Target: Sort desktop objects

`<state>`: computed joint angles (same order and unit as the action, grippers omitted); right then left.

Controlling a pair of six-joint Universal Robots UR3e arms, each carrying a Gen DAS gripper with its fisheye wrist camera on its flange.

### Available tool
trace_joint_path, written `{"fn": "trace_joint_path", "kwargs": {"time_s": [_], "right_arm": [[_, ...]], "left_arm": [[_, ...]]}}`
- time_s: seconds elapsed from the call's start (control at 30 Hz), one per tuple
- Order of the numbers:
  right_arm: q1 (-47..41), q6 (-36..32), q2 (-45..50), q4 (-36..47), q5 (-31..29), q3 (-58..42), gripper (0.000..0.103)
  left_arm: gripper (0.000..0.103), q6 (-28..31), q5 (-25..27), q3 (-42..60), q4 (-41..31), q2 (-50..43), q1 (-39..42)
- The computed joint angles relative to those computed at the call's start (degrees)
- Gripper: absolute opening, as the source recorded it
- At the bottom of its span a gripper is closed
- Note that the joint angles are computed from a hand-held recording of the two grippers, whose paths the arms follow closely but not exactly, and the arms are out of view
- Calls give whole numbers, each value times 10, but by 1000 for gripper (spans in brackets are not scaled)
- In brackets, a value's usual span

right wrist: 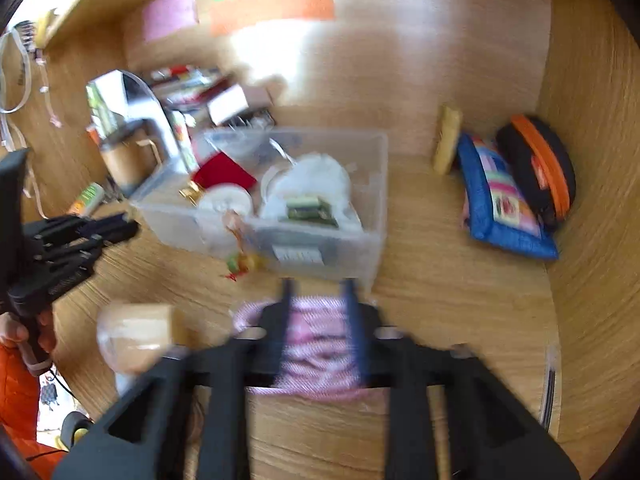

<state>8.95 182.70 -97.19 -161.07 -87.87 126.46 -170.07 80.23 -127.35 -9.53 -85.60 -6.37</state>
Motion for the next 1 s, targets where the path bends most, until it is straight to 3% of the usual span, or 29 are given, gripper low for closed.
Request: {"fn": "trace_joint_path", "kwargs": {"time_s": [0.07, 0.17, 0.3, 0.43, 0.5, 0.57, 0.63, 0.7, 0.77, 0.83, 0.9, 1.0], "right_arm": [[-14, 10, -2, -33, 9, 30, 87], [-22, 1, 14, -22, 23, 30, 87], [3, -5, 88, -7, -18, -3, 87], [-43, -16, 81, -27, 71, 33, 93], [-74, -25, 80, -36, 134, 56, 103], [-50, -30, 91, -65, 108, 61, 103], [-44, -34, 95, -73, 118, 65, 101], [-33, -47, 99, -85, 124, 65, 85], [-25, -45, 104, -101, 120, 69, 83], [-23, -43, 104, -104, 123, 70, 69], [-33, -35, 94, -105, 131, 77, 43], [-47, -32, 82, -106, 143, 86, 30]], "left_arm": [[16, 1, -1, -2, 0, 3, -1], [16, 1, -3, -7, -2, 9, -2], [16, -1, -12, -10, -5, 13, -1], [16, 2, -21, -14, -12, 22, -6], [16, 3, -25, -15, -13, 27, -10], [16, 4, -24, -16, -11, 28, -16], [16, 3, -22, -15, -10, 26, -22], [16, 2, -19, -12, -10, 22, -26], [16, -1, -16, -11, -9, 18, -29], [16, -3, -14, -12, -9, 18, -28], [16, -3, -17, -14, -10, 21, -24], [16, -3, -16, -15, -11, 25, -20]]}}
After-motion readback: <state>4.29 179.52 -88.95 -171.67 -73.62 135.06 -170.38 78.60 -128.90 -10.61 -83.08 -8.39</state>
